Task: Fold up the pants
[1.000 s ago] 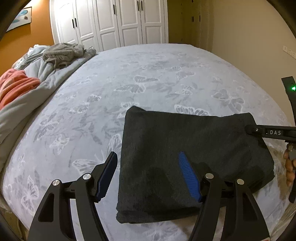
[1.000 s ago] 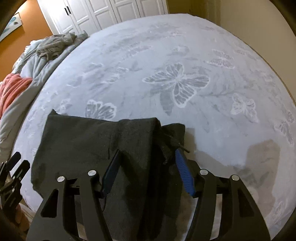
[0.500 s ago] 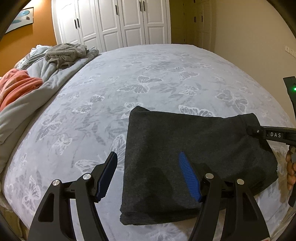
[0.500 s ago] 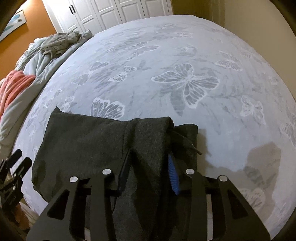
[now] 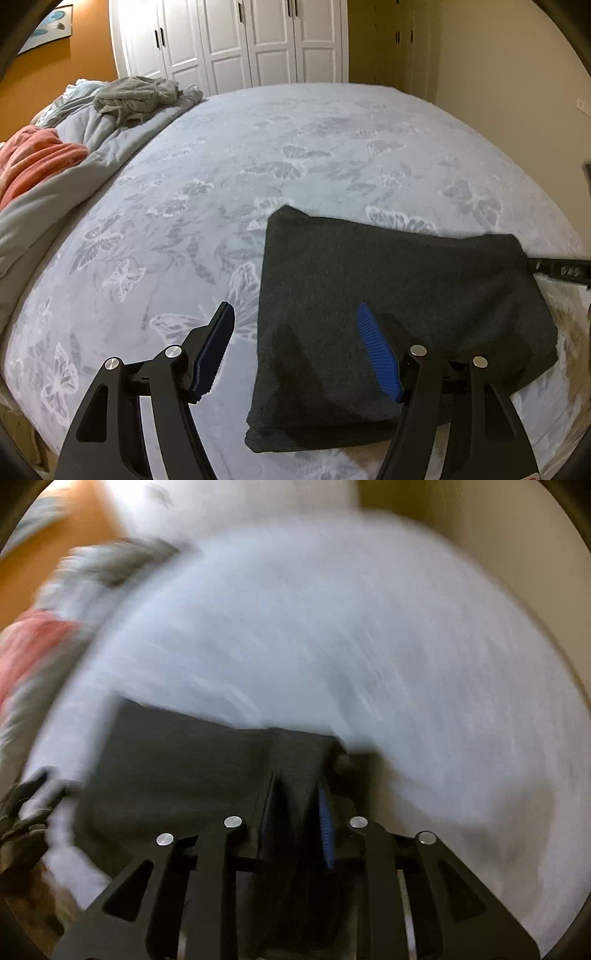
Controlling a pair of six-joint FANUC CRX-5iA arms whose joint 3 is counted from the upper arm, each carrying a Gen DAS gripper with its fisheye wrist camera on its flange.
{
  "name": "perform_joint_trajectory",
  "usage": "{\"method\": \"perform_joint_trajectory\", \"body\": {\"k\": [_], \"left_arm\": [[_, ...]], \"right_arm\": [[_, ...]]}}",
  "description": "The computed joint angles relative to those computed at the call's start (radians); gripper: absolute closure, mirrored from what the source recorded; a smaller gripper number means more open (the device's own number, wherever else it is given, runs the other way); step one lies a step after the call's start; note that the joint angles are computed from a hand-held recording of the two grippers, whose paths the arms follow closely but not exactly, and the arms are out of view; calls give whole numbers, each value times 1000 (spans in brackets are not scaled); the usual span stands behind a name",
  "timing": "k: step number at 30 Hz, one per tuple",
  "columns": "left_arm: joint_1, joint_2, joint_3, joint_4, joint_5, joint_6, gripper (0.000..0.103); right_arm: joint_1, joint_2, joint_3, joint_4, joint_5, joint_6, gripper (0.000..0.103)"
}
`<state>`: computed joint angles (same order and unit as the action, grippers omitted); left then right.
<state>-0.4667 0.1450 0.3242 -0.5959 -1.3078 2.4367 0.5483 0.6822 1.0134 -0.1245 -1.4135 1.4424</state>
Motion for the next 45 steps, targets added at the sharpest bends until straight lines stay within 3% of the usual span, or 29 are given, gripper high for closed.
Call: {"method": "perform_joint_trajectory", "body": {"k": [3,4,5,6,10,12,14,16,17,18,22,24,26,29,31,35,45], "left_arm": [[1,-12,-12,16,18,-20,35],[-2,-18,-17,20,29,-23,29],[-5,-24,-24,20,42,-20,28],[-6,-28,-29,24,55,-19,27],[5,-32,-49,86,107,-57,25],[7,-33,-58,119,141,-77,25],[-3,-30,-62,142,181,-114,25],[-21,-21,-55,138,199,-145,20],[-34,-15,-49,131,205,-161,19],[-48,-8,-42,119,211,-177,18],[-79,20,-17,97,205,-223,18],[-80,14,-25,103,210,-221,17],[-80,7,-36,102,215,-212,17],[-74,25,-31,123,199,-234,17],[-73,35,-26,134,198,-237,17],[-91,47,-7,111,207,-247,17],[-113,74,18,87,169,-247,17]], "right_arm": [[-47,-49,-22,-132,-10,35,78],[-55,-93,-71,-155,16,64,71],[-68,-125,-103,-192,16,80,53],[-78,-141,-120,-221,2,85,46],[-102,-163,-160,-316,-89,109,47],[-98,-146,-155,-327,-127,111,49],[-93,-154,-174,-317,-107,134,55],[-110,-155,-170,-351,-108,131,61],[-115,-165,-183,-357,-95,134,74],[-116,-169,-186,-353,-86,145,81],[-139,-206,-202,-409,-39,176,87],[-173,-258,-224,-492,10,232,102],[-162,-287,-255,-440,53,266,102],[-105,-197,-212,-239,-59,155,101],[-133,-171,-173,-288,-108,120,99],[-182,-202,-183,-420,-60,138,93],[-108,-207,-229,-288,-48,133,92]]}}
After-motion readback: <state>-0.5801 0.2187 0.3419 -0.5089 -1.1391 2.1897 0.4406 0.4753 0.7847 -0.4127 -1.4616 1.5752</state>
